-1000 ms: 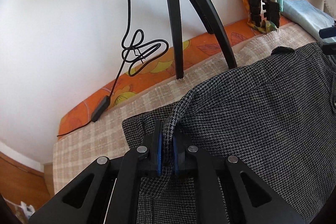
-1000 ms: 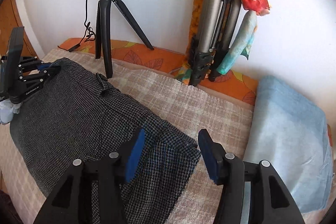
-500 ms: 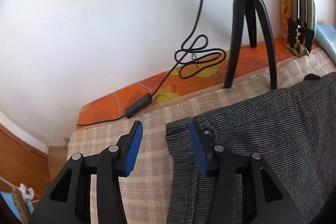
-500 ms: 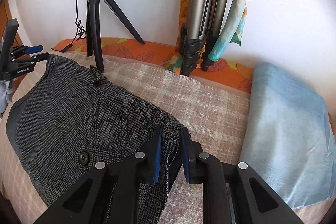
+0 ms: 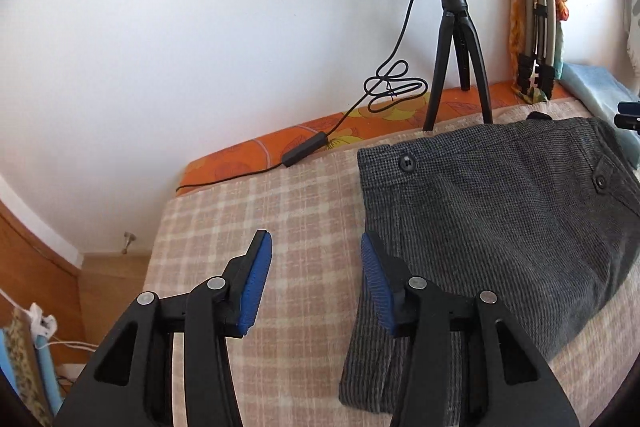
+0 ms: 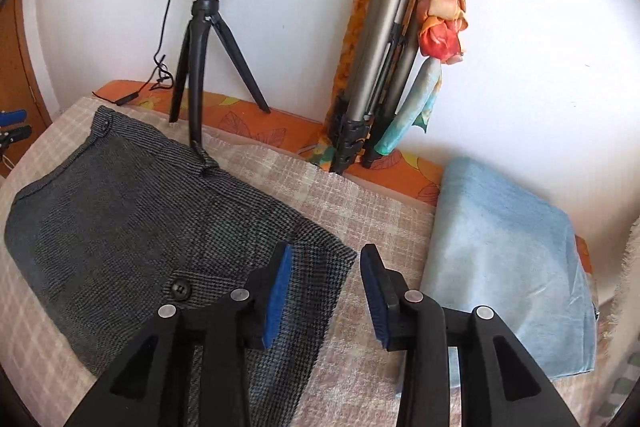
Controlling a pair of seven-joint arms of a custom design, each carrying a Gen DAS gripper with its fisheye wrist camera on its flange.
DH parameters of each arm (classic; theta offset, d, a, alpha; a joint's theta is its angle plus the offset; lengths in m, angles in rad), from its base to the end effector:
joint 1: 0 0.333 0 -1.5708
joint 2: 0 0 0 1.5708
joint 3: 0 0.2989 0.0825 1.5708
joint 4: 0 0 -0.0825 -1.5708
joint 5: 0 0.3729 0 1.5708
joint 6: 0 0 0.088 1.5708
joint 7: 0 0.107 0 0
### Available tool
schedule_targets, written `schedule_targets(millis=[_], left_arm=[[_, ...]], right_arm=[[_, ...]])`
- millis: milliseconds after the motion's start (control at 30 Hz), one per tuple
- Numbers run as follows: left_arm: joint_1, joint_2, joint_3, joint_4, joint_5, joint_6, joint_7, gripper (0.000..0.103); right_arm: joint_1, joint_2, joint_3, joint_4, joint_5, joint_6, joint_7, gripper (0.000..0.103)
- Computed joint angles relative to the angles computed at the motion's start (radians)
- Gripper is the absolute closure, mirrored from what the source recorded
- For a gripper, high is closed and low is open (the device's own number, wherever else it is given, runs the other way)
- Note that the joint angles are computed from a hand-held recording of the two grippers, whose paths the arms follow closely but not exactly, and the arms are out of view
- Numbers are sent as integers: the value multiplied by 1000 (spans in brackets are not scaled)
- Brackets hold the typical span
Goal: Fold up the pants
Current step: 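Open both tools, release the folded shorts and smooth them flat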
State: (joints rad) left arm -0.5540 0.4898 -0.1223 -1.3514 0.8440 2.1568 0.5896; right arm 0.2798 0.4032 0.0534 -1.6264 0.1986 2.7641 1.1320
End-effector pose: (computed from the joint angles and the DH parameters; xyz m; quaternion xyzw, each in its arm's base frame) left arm 0.5875 -0.4090 0.4768 -0.6416 0.6676 -0.1620 0.3412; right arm 0.6666 0.2158 0.4634 -0.8241 0.4332 -0.2144 0.2953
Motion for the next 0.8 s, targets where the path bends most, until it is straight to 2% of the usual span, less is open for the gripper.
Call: schedule_targets(millis=[133,200,333,400,500,567,633,800], left_arm=[[-3,-120,-31,-177,10,47,-82,57],[1,-152,-54,-234,4,72,-117,57],[12,-178,-109,-303,-67,131,-108,57],[10,-168,-127,-304,-109,145,-79,59],[10,-151,-142,-311,-172,194,-52,59],[0,-117,-142,-283,-195,198,-23,59],[-15,-88,-137,-260,-203,204,-4,59],[-40,-19,-107,-192,-210,232,5,59]], right_arm=[[-60,-160,112,-193,195,37,-180,65],[-54,-220,134,-262,287,28,-258,65],[-10,-303,132,-355,406,-16,-348,65],[22,-325,121,-391,437,-4,-353,64],[48,-335,109,-410,526,-40,-360,62],[65,-337,101,-418,525,-48,-339,62],[82,-355,100,-447,520,-15,-340,62],[97,-357,96,-466,643,-20,-382,62]])
